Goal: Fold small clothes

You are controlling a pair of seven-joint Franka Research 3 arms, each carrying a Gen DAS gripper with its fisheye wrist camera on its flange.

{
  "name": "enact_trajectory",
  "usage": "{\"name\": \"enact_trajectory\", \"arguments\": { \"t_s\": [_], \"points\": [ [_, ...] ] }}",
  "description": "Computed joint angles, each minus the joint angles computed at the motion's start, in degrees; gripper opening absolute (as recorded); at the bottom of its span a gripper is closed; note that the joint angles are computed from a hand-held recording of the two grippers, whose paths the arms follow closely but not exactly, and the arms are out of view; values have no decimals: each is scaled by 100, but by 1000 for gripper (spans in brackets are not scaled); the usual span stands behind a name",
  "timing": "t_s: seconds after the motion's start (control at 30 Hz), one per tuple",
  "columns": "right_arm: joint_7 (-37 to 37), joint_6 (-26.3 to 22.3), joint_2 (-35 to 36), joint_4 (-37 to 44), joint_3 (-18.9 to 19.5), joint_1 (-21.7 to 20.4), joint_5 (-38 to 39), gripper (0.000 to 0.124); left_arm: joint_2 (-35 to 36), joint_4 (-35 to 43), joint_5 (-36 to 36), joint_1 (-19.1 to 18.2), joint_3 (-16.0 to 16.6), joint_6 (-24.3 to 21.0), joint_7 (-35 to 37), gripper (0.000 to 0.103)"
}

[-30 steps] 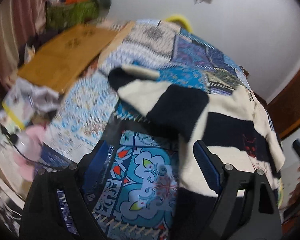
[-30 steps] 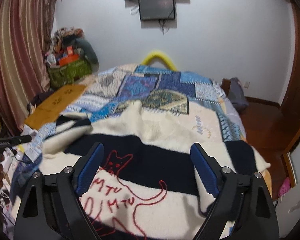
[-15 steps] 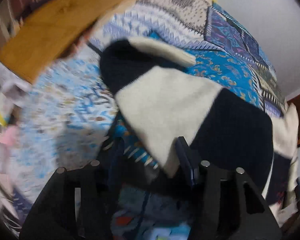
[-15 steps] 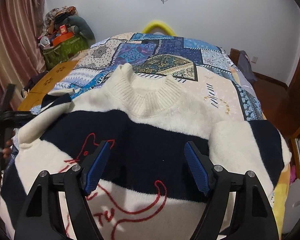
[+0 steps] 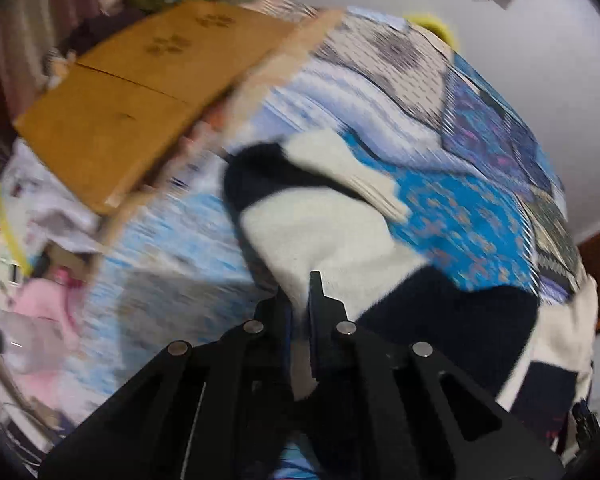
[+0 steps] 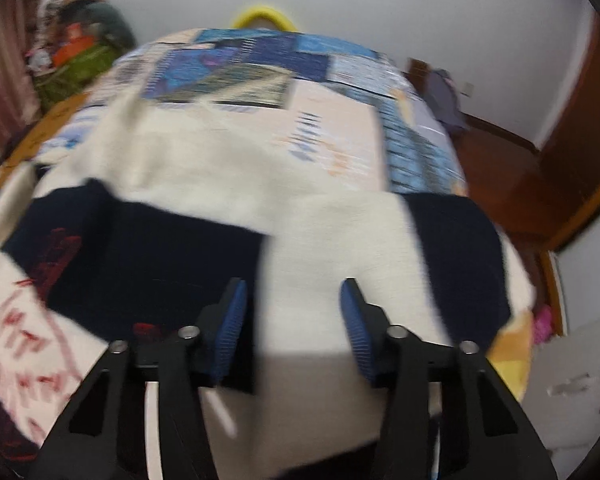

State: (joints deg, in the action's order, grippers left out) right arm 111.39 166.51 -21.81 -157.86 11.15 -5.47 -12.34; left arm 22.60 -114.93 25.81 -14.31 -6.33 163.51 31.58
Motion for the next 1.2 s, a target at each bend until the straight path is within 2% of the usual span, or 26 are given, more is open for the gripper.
{"name": "enact_trajectory", "arguments": {
  "t_s": [0.07, 0.1, 0.17, 0.23, 0.3, 0.33, 0.37, 0.43, 0.47, 0.53, 0.57, 0.6, 0.63, 0.73, 0.77, 0.83, 0.9, 1.0, 1.1, 1.2],
  "points": [
    [-121, -102, -74, -63, -262, 48, 204, 30, -204, -108, 267, -97, 237, -96, -216, 5],
    [-112, -123, -125, -100, -284, -26, 214, 20, -216, -83, 357, -96, 270, -135, -275, 5],
    [208, -277, -235, -120, -19, -431, -106, 0, -399, -206, 489, -27, 276, -95, -335, 5],
    [181, -263, -351, -209, -109, -481, -91, 0, -557, -262, 733, -55, 309, -136, -473, 5],
    [292, -347, -543, -300, -20, -685, -249, 0, -746, -337, 1040, -84, 306, -155, -614, 5],
    [254, -379, -654, -363, -122, -640, -181, 0, -870, -398, 1246, -120, 306, -123, -739, 5],
    [67, -306, -796, -480, -425, -394, 92, 0, -952, -416, 1433, -143, 290, -117, -856, 5],
    [-237, -266, -1082, -650, -812, -6, 634, 4, -1087, -369, 1821, -198, 221, -122, -1049, 5],
    [-390, -371, -1247, -701, -964, 176, 879, 11, -1157, -354, 1972, -211, 166, -108, -1115, 5],
    [-726, -431, -1477, -796, -1208, 515, 1284, 39, -1266, -309, 2126, -211, 23, -41, -1142, 5],
    [-826, -385, -1573, -856, -1254, 638, 1455, 65, -1316, -283, 2189, -221, -44, -16, -1135, 5],
    [-895, -274, -1618, -912, -1255, 716, 1591, 77, -1354, -255, 2251, -235, -99, -9, -1134, 5],
    [-974, -125, -1640, -972, -1269, 832, 1741, 77, -1393, -214, 2326, -267, -157, -16, -1143, 5],
    [-1269, -133, -1338, -868, -1471, 1250, 2237, 77, -1471, -133, 2326, -326, -335, 120, -1049, 5],
    [-1296, -86, -1220, -840, -1431, 1281, 2349, 76, -1482, -103, 2308, -355, -382, 143, -1009, 5],
    [-1390, 73, -865, -752, -1335, 1307, 2524, 65, -1468, -33, 2167, -410, -482, 250, -871, 5],
    [-1475, 91, -639, -679, -1241, 1275, 2661, 27, -1401, 87, 1954, -481, -582, 317, -664, 5],
    [-1673, 309, -644, -766, -1281, 1293, 2902, 13, -1276, 319, 2012, -698, -581, 299, -655, 5],
    [-1681, 402, -1108, -1010, -1026, 906, 2807, 11, -1068, 578, 1976, -908, -617, 318, -532, 5],
    [-1584, 206, -1585, -1181, -761, 417, 2572, 11, -815, 803, 1724, -1082, -701, 366, -215, 5]
  ]
}}
